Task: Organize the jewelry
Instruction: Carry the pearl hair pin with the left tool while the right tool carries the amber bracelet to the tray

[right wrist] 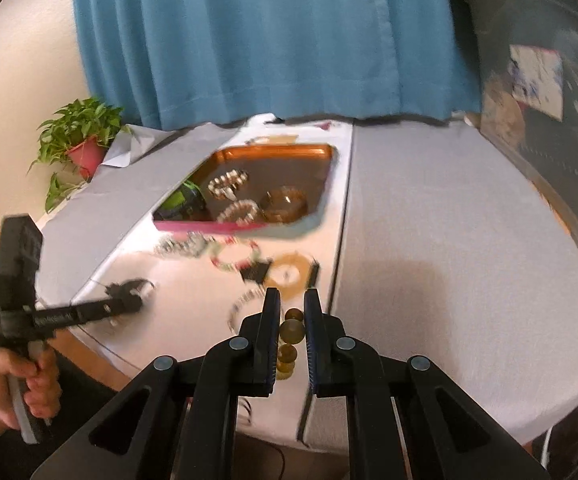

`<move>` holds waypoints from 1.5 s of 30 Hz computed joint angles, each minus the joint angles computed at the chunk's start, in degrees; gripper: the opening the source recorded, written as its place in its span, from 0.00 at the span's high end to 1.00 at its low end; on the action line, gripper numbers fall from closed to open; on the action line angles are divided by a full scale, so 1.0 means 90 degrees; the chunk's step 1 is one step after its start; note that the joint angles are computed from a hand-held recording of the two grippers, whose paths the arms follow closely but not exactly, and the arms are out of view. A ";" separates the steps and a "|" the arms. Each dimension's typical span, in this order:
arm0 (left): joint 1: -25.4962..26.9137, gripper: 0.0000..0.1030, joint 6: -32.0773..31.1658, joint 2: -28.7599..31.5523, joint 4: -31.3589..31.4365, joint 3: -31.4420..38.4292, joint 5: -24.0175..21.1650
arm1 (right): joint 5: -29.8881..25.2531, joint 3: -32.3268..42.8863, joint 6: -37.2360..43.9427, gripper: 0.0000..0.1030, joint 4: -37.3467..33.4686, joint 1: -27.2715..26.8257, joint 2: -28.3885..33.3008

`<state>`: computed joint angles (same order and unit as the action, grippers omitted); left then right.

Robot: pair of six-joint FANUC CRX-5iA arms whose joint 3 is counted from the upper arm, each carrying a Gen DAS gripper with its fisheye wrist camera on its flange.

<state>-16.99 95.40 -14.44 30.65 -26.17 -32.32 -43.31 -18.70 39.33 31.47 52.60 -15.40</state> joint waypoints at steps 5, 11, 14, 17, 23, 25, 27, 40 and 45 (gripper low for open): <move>0.0063 0.92 -0.0067 -0.0015 0.0023 0.0005 0.0077 | -0.0055 0.0329 0.0148 0.88 0.0855 0.0144 0.0093; 0.0140 0.92 0.0073 0.0146 -0.0286 0.0217 -0.0054 | -0.0112 0.0357 0.0568 0.88 0.0101 -0.0295 0.0319; 0.0085 0.92 0.0067 0.0231 -0.0511 0.0373 -0.0134 | -0.0160 0.0085 0.0622 0.88 -0.0276 -0.0540 0.0441; 0.0005 0.92 0.0227 0.0373 -0.0926 0.0638 -0.0333 | -0.0003 -0.0323 0.0402 0.88 -0.0492 -0.0690 0.0312; -0.0091 0.91 0.0460 0.0461 -0.1395 0.0856 -0.0389 | 0.0138 -0.0784 0.0118 0.68 0.0211 -0.0574 0.0200; -0.0129 0.91 0.0564 0.0497 -0.1601 0.0960 -0.0437 | 0.0172 -0.1025 -0.0114 0.57 0.0935 -0.0455 0.0225; -0.0179 0.91 0.0663 0.0554 -0.1823 0.1088 -0.0501 | 0.0273 -0.1104 -0.0122 0.57 0.1001 -0.0473 0.0193; -0.0463 0.92 0.1122 0.0821 -0.2940 0.2111 -0.1597 | 0.0431 -0.0471 0.0597 0.87 -0.0409 -0.0586 0.0143; -0.0294 0.92 0.1214 0.0622 -0.2638 0.2246 -0.1768 | 0.0398 -0.0283 0.0264 0.87 -0.0351 -0.0381 -0.0062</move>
<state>-19.63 106.33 -8.84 6.91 -5.95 -48.23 -39.73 -21.24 41.71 28.31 49.17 -15.96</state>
